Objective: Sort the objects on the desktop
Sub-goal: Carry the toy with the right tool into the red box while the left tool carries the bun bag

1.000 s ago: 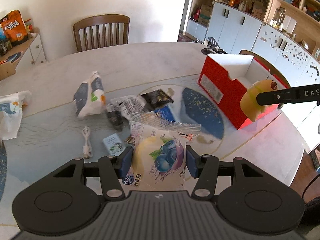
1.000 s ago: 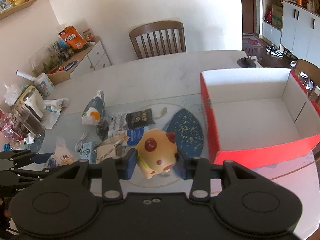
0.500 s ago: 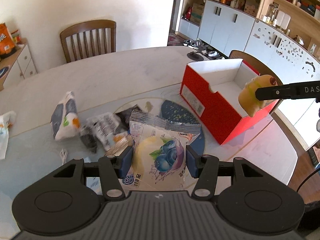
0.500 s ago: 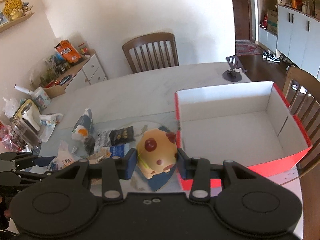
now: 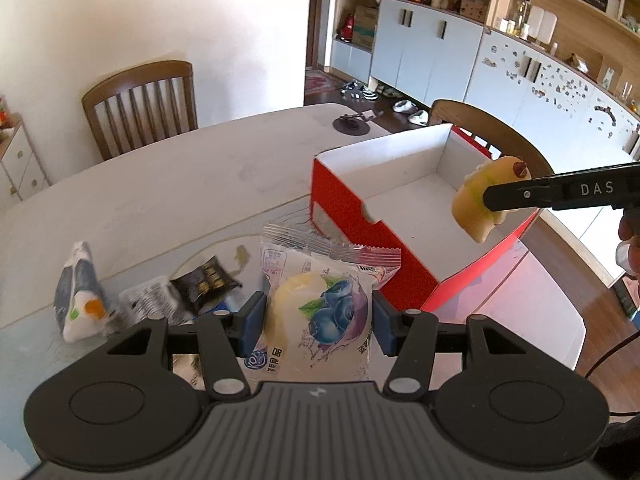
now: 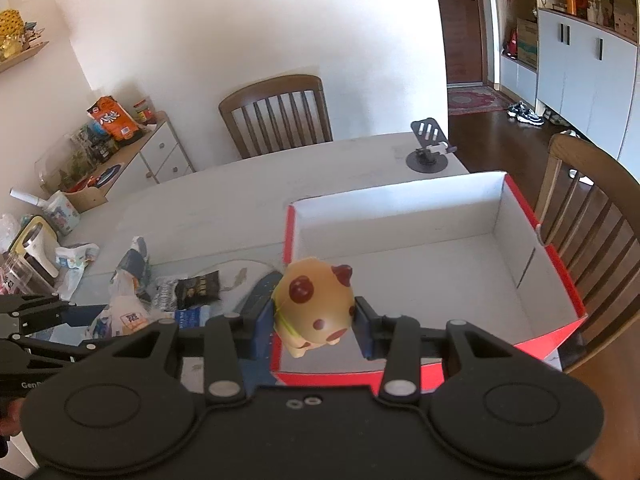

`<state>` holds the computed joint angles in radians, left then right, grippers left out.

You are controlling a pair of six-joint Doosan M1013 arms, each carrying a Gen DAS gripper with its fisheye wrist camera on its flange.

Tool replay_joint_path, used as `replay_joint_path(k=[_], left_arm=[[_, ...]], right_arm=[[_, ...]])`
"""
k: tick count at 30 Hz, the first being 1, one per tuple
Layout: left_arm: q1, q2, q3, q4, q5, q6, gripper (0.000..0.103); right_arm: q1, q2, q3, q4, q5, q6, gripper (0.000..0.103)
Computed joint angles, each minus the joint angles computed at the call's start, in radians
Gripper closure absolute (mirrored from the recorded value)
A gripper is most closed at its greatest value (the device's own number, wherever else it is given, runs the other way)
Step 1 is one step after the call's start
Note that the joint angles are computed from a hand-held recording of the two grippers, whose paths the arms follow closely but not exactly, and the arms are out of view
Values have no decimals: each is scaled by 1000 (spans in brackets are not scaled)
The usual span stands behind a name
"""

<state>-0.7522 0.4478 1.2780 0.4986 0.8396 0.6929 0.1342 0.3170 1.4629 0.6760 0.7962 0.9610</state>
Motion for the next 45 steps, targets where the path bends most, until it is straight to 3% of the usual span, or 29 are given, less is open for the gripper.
replay_joint_path(k=[26,45], left_arm=[[10,205,-300,-193,42,321,49],[21,356,-528,-278,168,526,49]], right_arm=[[-55,82,-87,-65,58,94,62],[-64,146,-144,-176,76,151,62]])
